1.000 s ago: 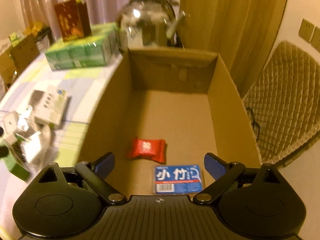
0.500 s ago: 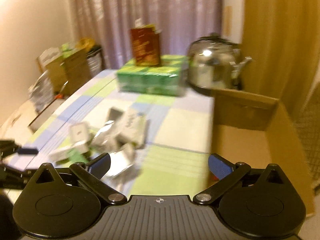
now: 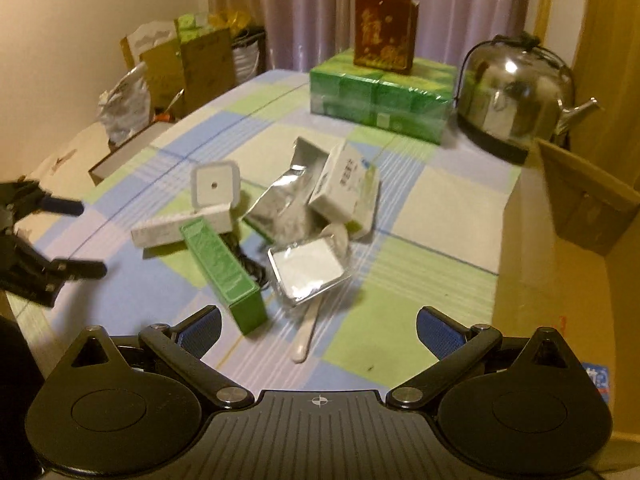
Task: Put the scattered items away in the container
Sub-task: 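Move both tools back over the table toward the medicine boxes, then grasp the white ointment box with the left tool while the right tool grasps the green medicine box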
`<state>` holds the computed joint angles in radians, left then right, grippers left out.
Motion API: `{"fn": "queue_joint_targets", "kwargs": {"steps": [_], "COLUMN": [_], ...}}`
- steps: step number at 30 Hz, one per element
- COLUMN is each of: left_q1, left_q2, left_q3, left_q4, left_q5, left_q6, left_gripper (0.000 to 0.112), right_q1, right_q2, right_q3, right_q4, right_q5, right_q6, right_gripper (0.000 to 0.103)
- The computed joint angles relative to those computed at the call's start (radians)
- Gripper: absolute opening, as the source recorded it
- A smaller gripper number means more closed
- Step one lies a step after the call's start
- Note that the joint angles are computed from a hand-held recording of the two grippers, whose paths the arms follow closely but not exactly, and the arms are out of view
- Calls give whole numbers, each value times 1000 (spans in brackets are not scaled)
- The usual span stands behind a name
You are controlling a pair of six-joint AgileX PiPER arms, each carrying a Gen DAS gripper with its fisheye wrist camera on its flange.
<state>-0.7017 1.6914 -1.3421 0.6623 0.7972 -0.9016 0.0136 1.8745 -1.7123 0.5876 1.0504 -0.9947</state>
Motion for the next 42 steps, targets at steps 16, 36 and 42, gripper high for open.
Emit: {"fn": "queue_joint_targets", "kwargs": {"steps": [16,36,42], "left_q1": [246,300,208], "left_q2": [156,229,167], "left_q3": [-76,-149,-107], "left_q4": [-337,-572,-489], "left_q5": [-169,-154,-104], "left_q6": [586,805,681], "left_gripper": [82,41,39], "right_q1": [178,232,156], "right_q2": [103,174,53], "right_q3": [11,-60,105], "right_q4": [-12,-102,-94], "right_q5": [-33,-17,-30], "right_q6": [-170,-77,-75], "right_gripper": [91,27,27]}}
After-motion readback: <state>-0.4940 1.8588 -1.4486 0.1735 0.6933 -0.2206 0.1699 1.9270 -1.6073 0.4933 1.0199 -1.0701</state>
